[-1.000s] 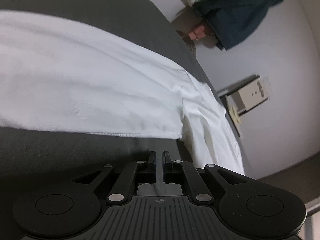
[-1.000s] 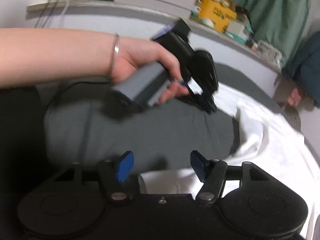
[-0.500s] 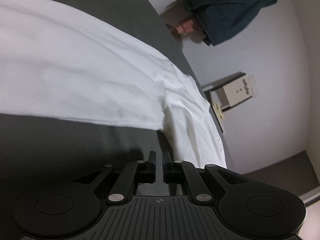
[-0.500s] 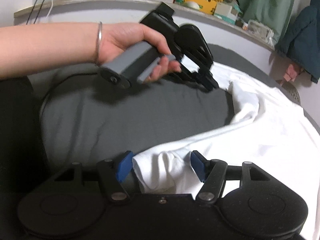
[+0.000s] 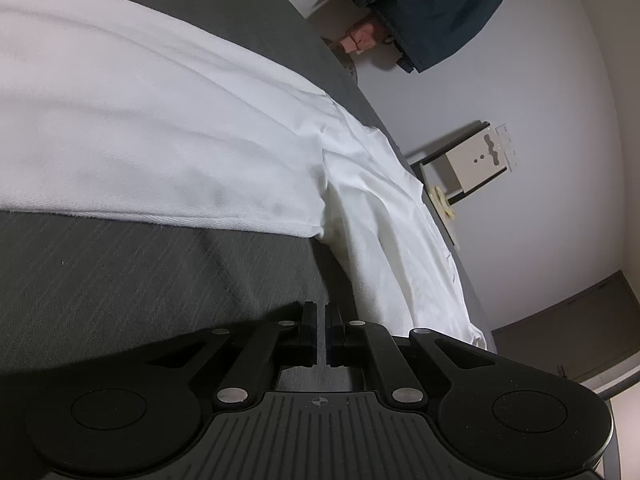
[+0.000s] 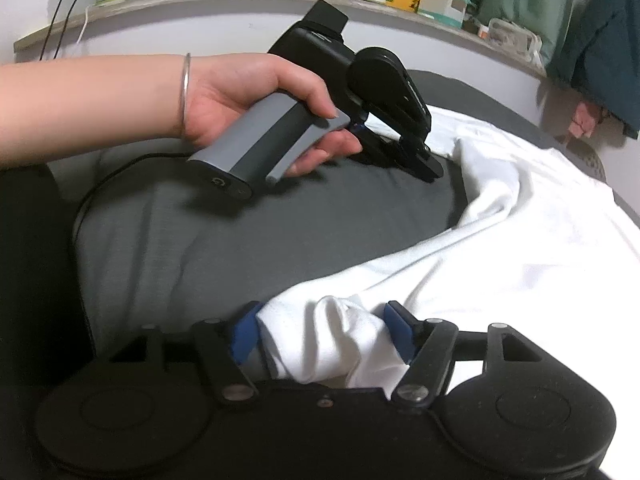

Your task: Fold clothes

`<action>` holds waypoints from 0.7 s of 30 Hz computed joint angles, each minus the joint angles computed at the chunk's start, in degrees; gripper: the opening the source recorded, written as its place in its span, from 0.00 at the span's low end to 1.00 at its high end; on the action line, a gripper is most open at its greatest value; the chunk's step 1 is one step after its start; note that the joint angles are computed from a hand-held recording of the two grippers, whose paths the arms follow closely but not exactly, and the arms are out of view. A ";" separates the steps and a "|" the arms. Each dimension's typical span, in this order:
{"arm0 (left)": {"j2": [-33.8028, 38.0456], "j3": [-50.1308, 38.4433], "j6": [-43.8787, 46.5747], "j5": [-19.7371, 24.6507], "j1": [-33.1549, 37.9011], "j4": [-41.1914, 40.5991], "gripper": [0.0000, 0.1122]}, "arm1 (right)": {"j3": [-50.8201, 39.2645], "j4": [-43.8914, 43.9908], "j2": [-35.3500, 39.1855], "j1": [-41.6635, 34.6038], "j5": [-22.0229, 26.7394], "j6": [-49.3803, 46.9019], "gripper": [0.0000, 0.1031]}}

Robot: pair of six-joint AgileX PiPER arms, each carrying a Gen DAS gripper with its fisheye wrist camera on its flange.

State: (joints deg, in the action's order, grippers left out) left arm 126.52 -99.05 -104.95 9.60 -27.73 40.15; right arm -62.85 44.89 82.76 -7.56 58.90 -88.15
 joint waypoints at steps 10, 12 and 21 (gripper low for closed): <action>1.25 -11.03 24.25 18.63 -3.61 -4.78 0.03 | -0.11 -0.47 0.22 0.92 -0.41 1.81 0.66; 1.24 -12.83 23.91 23.52 -5.32 1.96 0.03 | 0.06 -0.55 0.05 1.11 -0.60 1.94 0.66; 4.81 -21.46 38.99 36.41 -7.38 0.46 0.03 | 0.09 -0.51 0.27 1.21 -0.86 1.89 0.66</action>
